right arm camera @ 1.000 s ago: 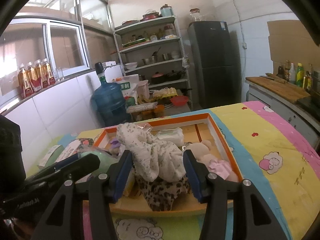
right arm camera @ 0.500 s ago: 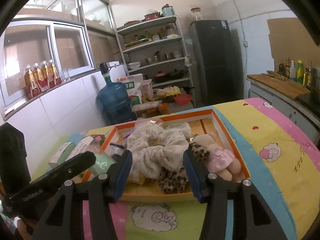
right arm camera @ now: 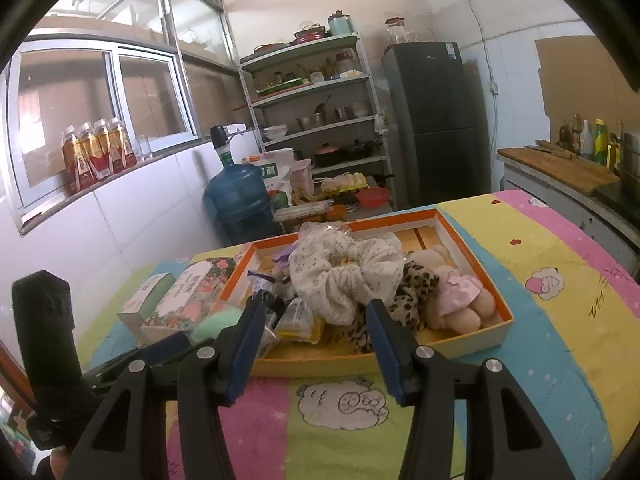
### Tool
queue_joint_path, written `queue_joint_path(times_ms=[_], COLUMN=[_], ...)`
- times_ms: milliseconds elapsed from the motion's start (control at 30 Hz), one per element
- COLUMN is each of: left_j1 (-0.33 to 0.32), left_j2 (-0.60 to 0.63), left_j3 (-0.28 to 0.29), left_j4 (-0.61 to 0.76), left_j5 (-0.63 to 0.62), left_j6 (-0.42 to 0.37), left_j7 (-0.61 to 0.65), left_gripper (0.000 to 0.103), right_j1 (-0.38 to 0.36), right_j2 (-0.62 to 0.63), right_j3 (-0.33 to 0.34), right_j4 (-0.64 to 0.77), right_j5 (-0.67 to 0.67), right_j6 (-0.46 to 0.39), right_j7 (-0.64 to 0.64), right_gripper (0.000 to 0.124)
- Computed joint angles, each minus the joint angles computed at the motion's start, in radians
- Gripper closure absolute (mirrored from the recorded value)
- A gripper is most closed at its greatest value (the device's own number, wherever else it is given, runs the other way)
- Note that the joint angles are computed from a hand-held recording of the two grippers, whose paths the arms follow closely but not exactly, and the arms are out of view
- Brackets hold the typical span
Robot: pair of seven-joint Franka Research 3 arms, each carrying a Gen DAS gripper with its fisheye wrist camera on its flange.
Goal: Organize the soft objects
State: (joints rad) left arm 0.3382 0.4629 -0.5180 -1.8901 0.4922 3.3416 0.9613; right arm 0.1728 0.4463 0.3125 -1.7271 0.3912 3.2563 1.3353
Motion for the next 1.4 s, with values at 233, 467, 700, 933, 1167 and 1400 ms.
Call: queue_joint_path(times_ms=[233,467,700,933,1167,1400], left_j1=[0.14,0.117,-0.099,-0.386,-0.483,-0.517], left_j2=[-0.008,-0.063,-0.17,-0.272,-0.353,-0.433], left_j3=[-0.126,-0.07,0.176,0.431,0.467,0.403], left_j4=[-0.053,-0.115,-0.193,-0.313,-0.422,-0.5], left_j5=[0.062,0.071,0.0,-0.259,-0.55,-0.889], left_j6=[-0.009,0.068,0.167,0.224,0.289,0.363], left_j7=[-0.022,-0.078,-0.071,0.126,0.375,0.684], left_gripper=[0.029,0.029,0.029,0.029,0.029,0.029], right_j1=[-0.02,-0.029,0.112,0.288,0.377,0.391], right_j2=[-0.01,-0.024,-0.073,-0.129,-0.18,-0.223], right_j3=[0.036,0.055,-0.097,-0.261,-0.297,-0.246], right_j4=[-0.024,-0.051,-0.112,-0.192,-0.274,-0.332], right_j5=[0.0,-0.015,-0.019,0.034,0.15,0.241], right_j6=[0.015,0.033,0.098,0.179,0.264,0.328], right_j7=[0.002,0.013,0.067,0.064,-0.043,-0.14], right_gripper=[0.071,0.071,0.071,0.071,0.071,0.071])
